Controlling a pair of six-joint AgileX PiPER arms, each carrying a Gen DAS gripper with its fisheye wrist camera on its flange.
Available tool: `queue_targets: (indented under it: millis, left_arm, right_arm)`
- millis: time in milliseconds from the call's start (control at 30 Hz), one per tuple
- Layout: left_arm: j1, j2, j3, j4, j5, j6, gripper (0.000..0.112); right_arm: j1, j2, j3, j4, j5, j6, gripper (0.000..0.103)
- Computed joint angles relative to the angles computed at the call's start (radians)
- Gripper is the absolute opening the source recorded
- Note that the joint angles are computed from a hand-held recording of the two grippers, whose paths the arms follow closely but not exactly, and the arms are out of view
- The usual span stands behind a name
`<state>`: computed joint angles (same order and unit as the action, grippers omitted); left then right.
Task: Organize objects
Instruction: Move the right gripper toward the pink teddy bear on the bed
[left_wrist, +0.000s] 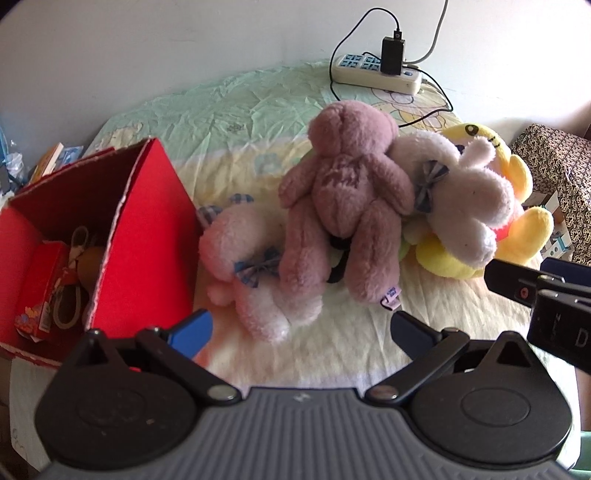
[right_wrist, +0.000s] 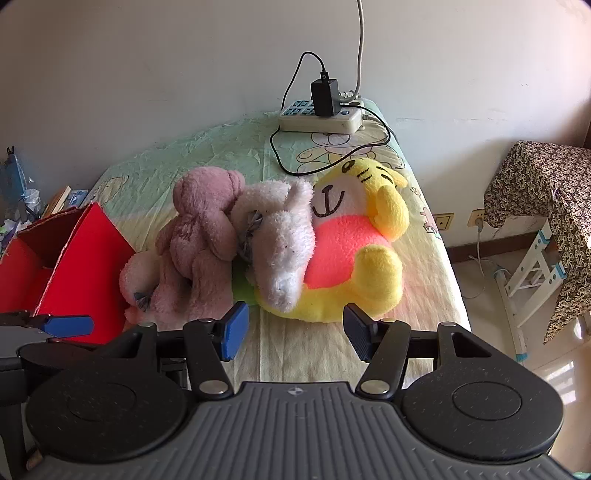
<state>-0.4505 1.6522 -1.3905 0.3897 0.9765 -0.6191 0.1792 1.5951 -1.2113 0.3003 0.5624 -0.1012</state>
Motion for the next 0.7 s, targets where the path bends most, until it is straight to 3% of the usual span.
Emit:
queue_targets:
  millis: [333,700]
  left_arm:
    - [0.01,0.012,0.006,-0.037,-0.026,0.034,0.102]
    - [0.014,0.042,-0.029,-0.043,0.0,0.042,0.102]
  right_arm:
    - [0.008,0.01,-0.01,-0.034,0.006,0.037,0.061]
    - [-0.017,0.029,-0.024,0.013,0.011,0.005,0.061]
